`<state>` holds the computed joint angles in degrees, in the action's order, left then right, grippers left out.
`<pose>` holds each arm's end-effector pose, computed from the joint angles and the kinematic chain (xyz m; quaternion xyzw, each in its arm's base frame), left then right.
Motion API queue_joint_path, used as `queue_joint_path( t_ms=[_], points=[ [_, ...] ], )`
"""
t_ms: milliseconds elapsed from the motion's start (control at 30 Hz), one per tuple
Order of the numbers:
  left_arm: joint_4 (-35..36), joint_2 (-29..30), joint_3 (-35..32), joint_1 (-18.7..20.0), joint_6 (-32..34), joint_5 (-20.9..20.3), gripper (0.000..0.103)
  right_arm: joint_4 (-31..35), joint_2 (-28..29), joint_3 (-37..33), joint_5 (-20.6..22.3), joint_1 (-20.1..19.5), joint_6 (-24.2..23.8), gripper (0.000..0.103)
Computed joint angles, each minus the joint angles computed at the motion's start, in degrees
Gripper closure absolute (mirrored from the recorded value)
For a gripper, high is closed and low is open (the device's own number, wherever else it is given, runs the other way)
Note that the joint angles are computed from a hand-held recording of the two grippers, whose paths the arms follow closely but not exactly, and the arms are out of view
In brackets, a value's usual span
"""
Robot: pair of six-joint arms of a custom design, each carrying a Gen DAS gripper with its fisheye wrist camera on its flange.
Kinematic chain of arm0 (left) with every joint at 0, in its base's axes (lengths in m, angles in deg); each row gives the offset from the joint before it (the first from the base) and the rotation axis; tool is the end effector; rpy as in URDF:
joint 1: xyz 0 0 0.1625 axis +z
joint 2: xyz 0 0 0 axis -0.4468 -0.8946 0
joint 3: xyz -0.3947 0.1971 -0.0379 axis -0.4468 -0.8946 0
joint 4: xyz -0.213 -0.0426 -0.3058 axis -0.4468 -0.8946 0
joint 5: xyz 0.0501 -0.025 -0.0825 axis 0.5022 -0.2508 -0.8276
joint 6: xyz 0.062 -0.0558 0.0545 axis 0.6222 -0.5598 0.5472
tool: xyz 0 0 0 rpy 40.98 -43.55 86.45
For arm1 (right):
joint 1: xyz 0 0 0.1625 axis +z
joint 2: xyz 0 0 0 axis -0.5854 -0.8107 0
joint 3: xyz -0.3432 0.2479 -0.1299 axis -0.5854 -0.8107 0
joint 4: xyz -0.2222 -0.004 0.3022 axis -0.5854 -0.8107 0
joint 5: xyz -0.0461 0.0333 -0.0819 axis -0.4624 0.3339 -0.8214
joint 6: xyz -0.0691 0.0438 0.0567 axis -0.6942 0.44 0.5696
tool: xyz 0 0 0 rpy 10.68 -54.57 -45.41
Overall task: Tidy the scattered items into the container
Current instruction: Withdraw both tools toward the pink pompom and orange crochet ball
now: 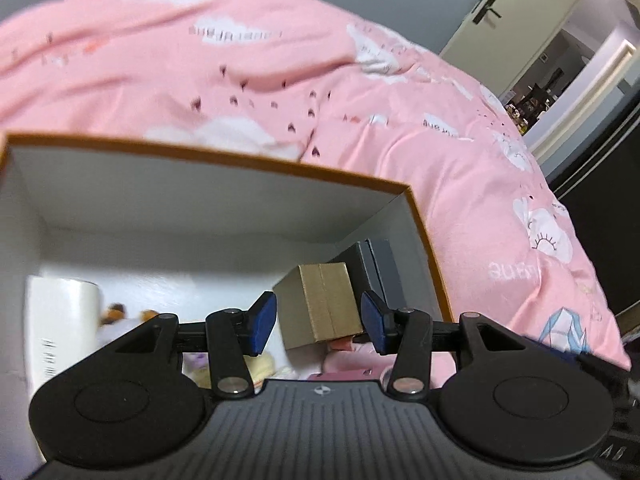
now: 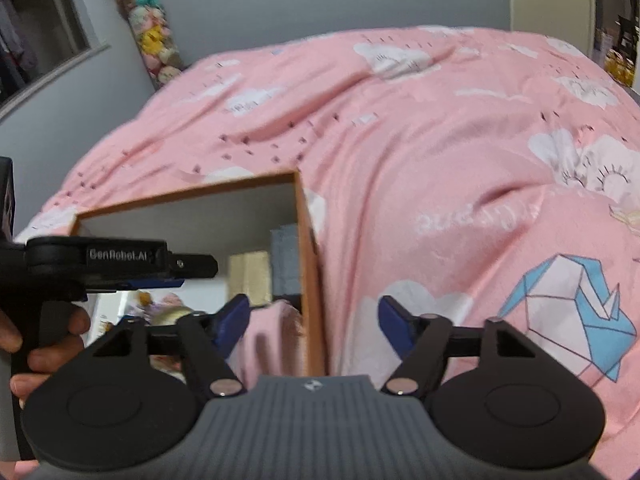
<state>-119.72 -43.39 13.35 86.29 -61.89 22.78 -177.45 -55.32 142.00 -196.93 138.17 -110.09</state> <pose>-0.2242 -0.7643 0.2293 0.0553 0.9291 -0.3098 0.1942 0.2672 -0.7556 0.2585 0.2556 -0.9042 0.2797 0.1973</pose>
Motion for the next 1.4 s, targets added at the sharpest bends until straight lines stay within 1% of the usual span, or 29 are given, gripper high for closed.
queue_joint_path(
  t_ms=[100,200,267,367,533,600,667,700,833,1033,1133,1233,1333,1400],
  points=[
    [-2.87,-1.66,3.64,-1.74,2.91,3.01,0.049,-2.12,-0.91,2.1,2.28,0.12,-1.2,0.013],
    [-6.09,-3.02,6.94,-3.21,6.09,5.9,0.049,-4.23,-1.54,3.95,3.85,0.39,-1.64,0.01],
    [-8.58,-4.23,9.42,-3.97,7.43,6.91,0.049,-6.9,-1.81,5.43,4.28,0.7,-2.16,0.009],
    [-11.91,-6.15,12.82,-4.99,8.18,8.11,0.049,-11.98,-2.04,7.9,3.93,1.25,-3.7,0.009],
    [-16.93,-8.27,17.31,-6.46,11.33,10.87,0.047,-13.54,-2.57,10.01,2.24,1.98,-4.19,0.008],
    [-18.63,-8.94,18.99,-6.99,12.63,11.79,0.046,-13.58,-3.05,11.06,2.51,2.07,-4.47,0.008],
    [-19.36,-9.66,20.5,-7.41,12.37,12.84,0.046,-14.94,-3.47,12.42,2.73,2.23,-5.01,0.007],
    [-19.03,-10.16,21.13,-7.55,11.76,13.09,0.046,-15.43,-3.69,13.07,2.75,2.34,-5.18,0.006],
    [-16.04,-12.82,23.66,-7.88,7.82,13.64,0.046,-14.68,-4.99,15.25,4.0,2.5,-5.63,0.006],
    [-6.89,-18.18,26.63,-8.34,0.45,14.09,0.046,-12.61,-6.83,18.49,5.65,2.58,-5.69,0.006],
    [-3.57,-20.57,28.11,-9.04,-1.27,15.16,0.046,-11.14,-7.75,19.81,6.56,2.57,-5.65,0.006],
    [1.38,-22.71,28.66,-9.86,-2.9,16.05,0.046,-10.39,-8.41,20.84,7.42,2.66,-6.02,0.006],
    [8.27,-24.19,28.41,-10.47,-5.51,16.93,0.046,-8.99,-8.76,21.41,7.91,2.76,-5.99,0.011],
    [12.58,-24.69,28.18,-10.44,-7.15,16.63,0.046,-7.16,-8.98,21.64,8.21,2.73,-5.53,0.024]
  ],
)
